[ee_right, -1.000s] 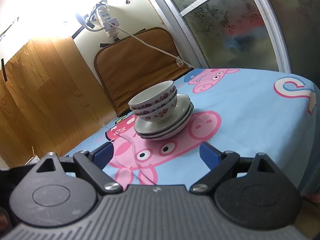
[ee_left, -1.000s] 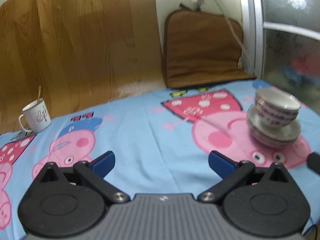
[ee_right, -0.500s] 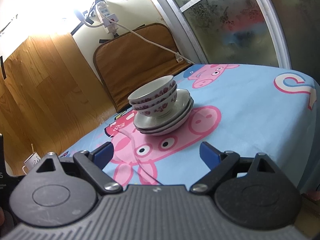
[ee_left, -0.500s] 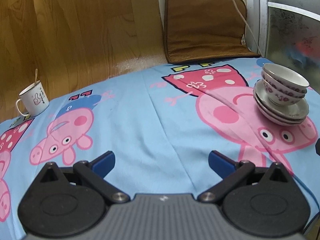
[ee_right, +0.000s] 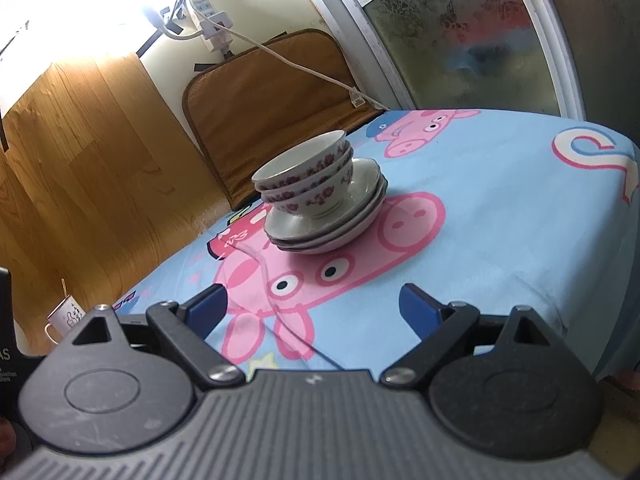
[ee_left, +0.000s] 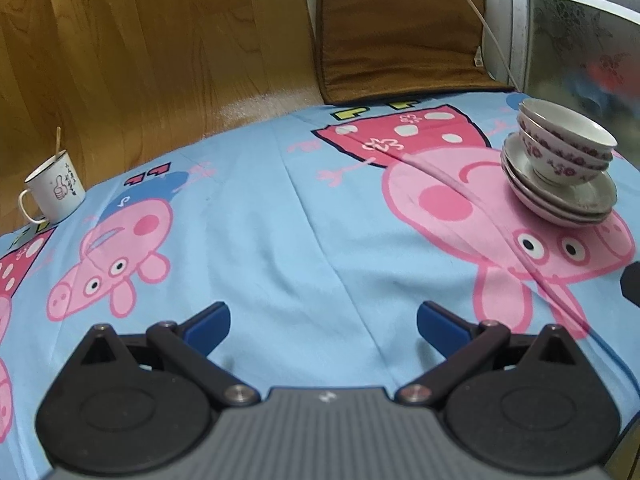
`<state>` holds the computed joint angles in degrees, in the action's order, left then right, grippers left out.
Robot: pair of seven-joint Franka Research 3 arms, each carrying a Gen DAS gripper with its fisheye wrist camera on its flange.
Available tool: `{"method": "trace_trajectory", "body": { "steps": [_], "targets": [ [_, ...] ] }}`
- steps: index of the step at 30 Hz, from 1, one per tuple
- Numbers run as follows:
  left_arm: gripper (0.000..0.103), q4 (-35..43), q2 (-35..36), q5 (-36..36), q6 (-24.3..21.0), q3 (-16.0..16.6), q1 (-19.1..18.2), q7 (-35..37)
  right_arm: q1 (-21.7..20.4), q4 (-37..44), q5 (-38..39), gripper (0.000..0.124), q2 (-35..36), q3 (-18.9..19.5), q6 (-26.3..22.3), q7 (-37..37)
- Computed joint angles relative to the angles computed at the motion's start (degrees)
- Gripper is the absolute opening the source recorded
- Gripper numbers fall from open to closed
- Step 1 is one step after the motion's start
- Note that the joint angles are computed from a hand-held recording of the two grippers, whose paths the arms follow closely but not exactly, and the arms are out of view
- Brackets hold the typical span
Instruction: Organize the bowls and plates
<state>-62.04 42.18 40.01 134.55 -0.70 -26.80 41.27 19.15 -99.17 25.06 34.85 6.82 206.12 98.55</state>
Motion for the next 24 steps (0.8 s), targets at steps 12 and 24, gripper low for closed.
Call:
{"method": "trace_trajectory", "body": {
  "steps": [12,24],
  "targets": [
    [0.103,0.8,0.5,0.7,-1.1,0.1,-0.7,2.2,-0.4,-0.3,-0.4,0.095,0.0,0.3,0.2,0.6],
    [0.103,0.3,0.0,0.6,-1.3,0.0,-0.4,2.3,-0.3,-0.3,-0.4,0.095,-0.1,0.1,0.3,0.8]
  ]
}}
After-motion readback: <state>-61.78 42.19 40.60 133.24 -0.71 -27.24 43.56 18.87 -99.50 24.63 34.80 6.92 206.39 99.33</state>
